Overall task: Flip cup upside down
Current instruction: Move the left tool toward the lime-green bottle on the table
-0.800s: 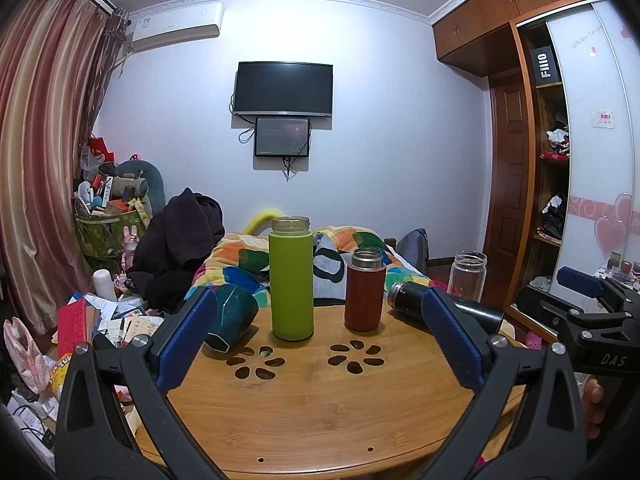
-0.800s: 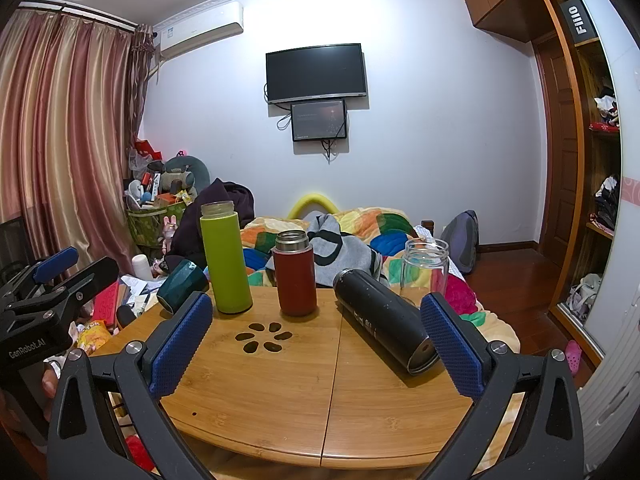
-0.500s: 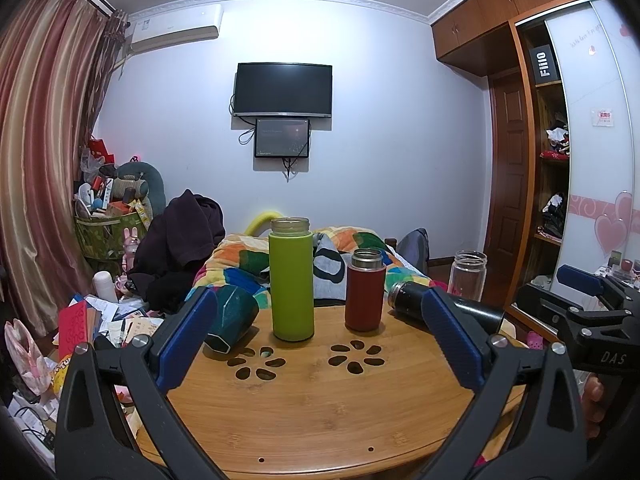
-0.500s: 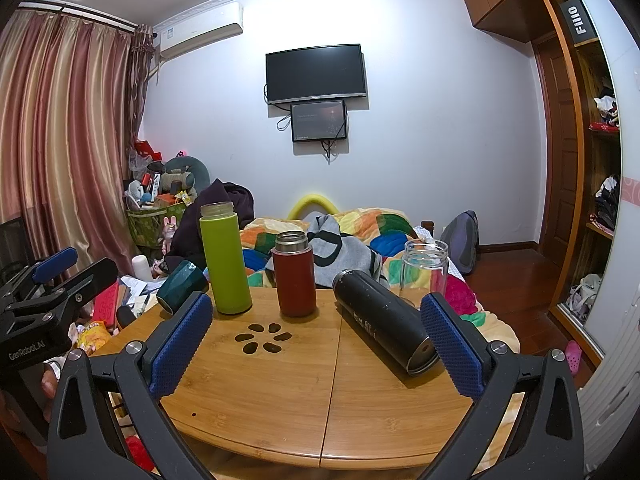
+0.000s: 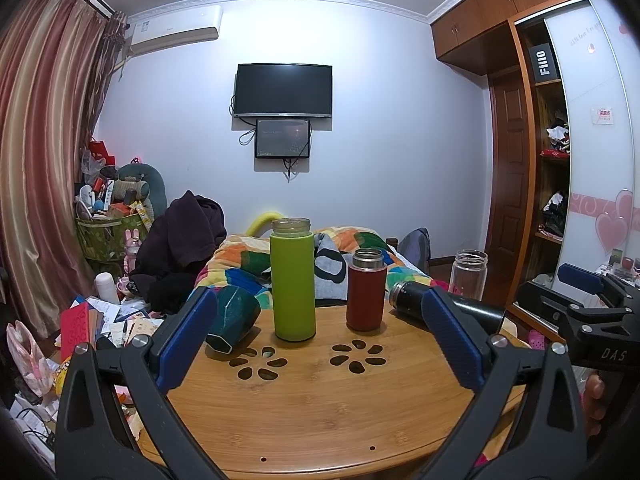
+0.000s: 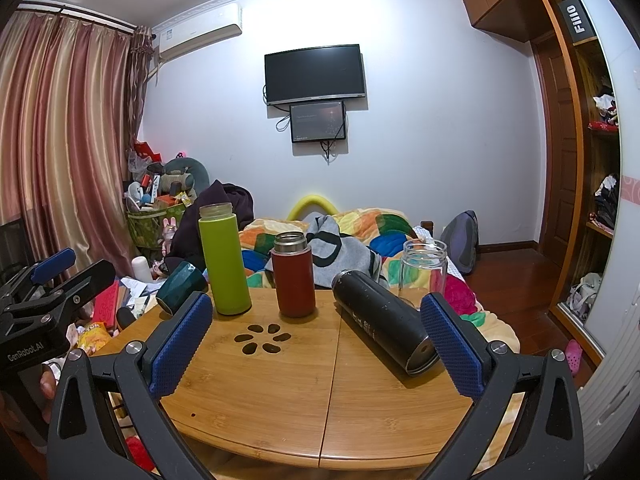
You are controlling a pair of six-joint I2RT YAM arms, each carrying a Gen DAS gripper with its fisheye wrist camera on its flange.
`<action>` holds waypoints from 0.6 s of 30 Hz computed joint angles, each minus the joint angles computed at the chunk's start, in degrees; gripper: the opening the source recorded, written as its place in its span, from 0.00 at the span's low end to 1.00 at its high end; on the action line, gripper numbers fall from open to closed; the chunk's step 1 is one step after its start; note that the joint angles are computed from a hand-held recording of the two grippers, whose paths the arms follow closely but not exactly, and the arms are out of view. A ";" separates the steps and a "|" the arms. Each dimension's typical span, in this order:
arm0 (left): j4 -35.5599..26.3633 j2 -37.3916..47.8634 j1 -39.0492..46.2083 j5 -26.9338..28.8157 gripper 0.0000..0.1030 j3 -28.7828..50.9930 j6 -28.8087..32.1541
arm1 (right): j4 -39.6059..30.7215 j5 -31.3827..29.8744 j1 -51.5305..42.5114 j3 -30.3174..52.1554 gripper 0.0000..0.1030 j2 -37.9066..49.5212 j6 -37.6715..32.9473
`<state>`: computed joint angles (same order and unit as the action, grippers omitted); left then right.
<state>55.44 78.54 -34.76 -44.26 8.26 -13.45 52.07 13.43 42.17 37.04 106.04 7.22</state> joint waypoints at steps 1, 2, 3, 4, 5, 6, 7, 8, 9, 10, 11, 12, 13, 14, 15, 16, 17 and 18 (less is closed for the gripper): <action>0.19 0.56 -0.09 -0.12 1.00 0.24 -0.10 | -0.07 0.09 0.07 0.04 1.00 -0.05 -0.01; 0.17 0.60 -0.10 -0.11 1.00 0.26 -0.11 | -0.02 0.00 0.01 0.01 1.00 -0.03 0.01; 0.10 0.50 -0.10 -0.11 1.00 0.23 -0.09 | 0.00 -0.07 -0.03 -0.02 1.00 -0.02 0.03; 0.12 0.61 -0.14 -0.18 1.00 0.29 -0.09 | -0.12 -0.06 0.02 0.02 1.00 -0.09 0.05; 0.12 0.61 -0.14 -0.18 1.00 0.29 -0.09 | 0.00 -0.02 -0.01 -0.04 1.00 -0.04 0.02; -0.53 -0.04 -0.22 -0.26 1.00 0.22 -0.13 | -0.03 0.02 0.05 -0.06 1.00 -0.11 0.00; -1.28 -0.76 -0.24 -0.30 1.00 0.16 -0.17 | 0.02 0.02 0.04 -0.08 1.00 -0.11 0.01; -1.32 -0.75 -0.28 -0.36 1.00 0.17 -0.18 | 0.05 -0.07 -0.02 -0.07 1.00 -0.03 0.06; -1.17 -0.73 -0.38 -0.47 1.00 0.08 -0.14 | 0.11 -0.05 0.00 -0.08 1.00 -0.01 0.07; -1.56 -1.17 -0.40 -0.54 1.00 -0.03 -0.09 | 0.03 0.00 0.05 -0.08 1.00 -0.10 0.10; -1.19 -0.68 -0.43 -0.63 1.00 0.09 -0.10 | 0.04 0.08 0.05 -0.07 1.00 -0.06 0.04; -1.85 -1.25 -0.34 -0.75 1.00 0.02 -0.04 | 0.09 0.06 0.03 -0.08 1.00 -0.04 0.06; -2.07 -1.43 -0.12 -0.65 1.00 -0.07 0.00 | 0.02 0.04 0.03 -0.08 1.00 -0.10 0.15; -1.74 -0.87 0.23 -0.37 1.00 -0.02 0.03 | -0.17 -0.18 -0.09 0.11 1.00 -0.06 0.18; -2.53 -1.46 1.21 0.73 1.00 0.01 0.02 | -0.17 -0.18 -0.09 0.11 1.00 -0.06 0.18; -2.42 -0.87 2.13 1.79 1.00 0.37 0.01 | -0.46 -0.19 -0.09 0.26 1.00 -0.10 0.32; -3.87 -1.27 3.77 3.52 1.00 0.99 0.10 | -0.68 -0.36 -0.28 0.41 1.00 -0.09 0.40; -4.97 -1.10 5.16 5.01 1.00 1.87 0.28 | -1.01 -0.45 -0.38 0.60 1.00 -0.11 0.51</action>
